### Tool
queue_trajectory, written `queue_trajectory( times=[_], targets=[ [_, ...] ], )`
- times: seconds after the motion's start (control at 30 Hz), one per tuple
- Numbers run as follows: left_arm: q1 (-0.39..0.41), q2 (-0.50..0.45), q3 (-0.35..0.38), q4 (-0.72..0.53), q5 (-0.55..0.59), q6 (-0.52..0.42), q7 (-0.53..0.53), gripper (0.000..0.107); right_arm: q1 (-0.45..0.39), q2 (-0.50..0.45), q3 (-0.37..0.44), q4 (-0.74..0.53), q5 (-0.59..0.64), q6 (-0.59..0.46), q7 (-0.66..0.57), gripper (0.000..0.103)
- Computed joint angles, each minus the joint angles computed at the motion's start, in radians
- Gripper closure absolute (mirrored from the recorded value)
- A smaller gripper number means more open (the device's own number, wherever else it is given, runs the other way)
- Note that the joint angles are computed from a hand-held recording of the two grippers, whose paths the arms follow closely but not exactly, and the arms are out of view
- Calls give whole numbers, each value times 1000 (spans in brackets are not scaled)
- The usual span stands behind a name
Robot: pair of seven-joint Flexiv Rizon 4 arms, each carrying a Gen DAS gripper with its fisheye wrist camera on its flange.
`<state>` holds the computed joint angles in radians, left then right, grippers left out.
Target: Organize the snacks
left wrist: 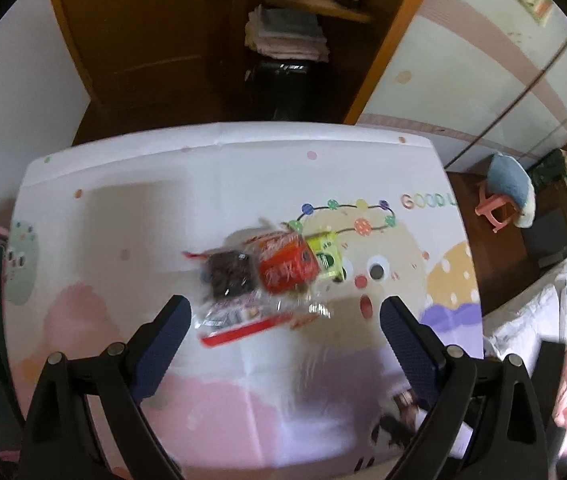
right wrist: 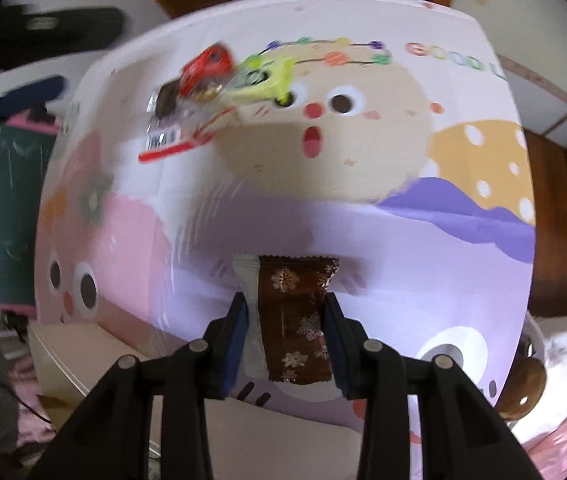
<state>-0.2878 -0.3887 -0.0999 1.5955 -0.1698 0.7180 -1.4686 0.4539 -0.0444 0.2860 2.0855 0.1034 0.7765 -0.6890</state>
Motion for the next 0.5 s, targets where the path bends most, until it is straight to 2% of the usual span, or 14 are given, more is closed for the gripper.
queue_trajectory(
  times=[0.1,0.2,0.3,0.37,0.5],
  targets=[
    [-10,-68,3,-64,7,-39,-55,14,-13,33,-5,35,-1,43,36,66],
    [-16,-110,7,-99,11,-63,-91,21,-23,51,-10,66,-15,79,77,66],
    [-26,-136,12,-121,25,-78,-117,23,-28,66,-10,90,-15,104,119,66],
    [-32,-149,15,-131,38,-84,-127,27,-32,69,-12,104,-19,117,131,66],
    [-38,-175,17,-154,50,-122,-146,43,-30,52,-12,110,-25,144,151,67]
  ],
)
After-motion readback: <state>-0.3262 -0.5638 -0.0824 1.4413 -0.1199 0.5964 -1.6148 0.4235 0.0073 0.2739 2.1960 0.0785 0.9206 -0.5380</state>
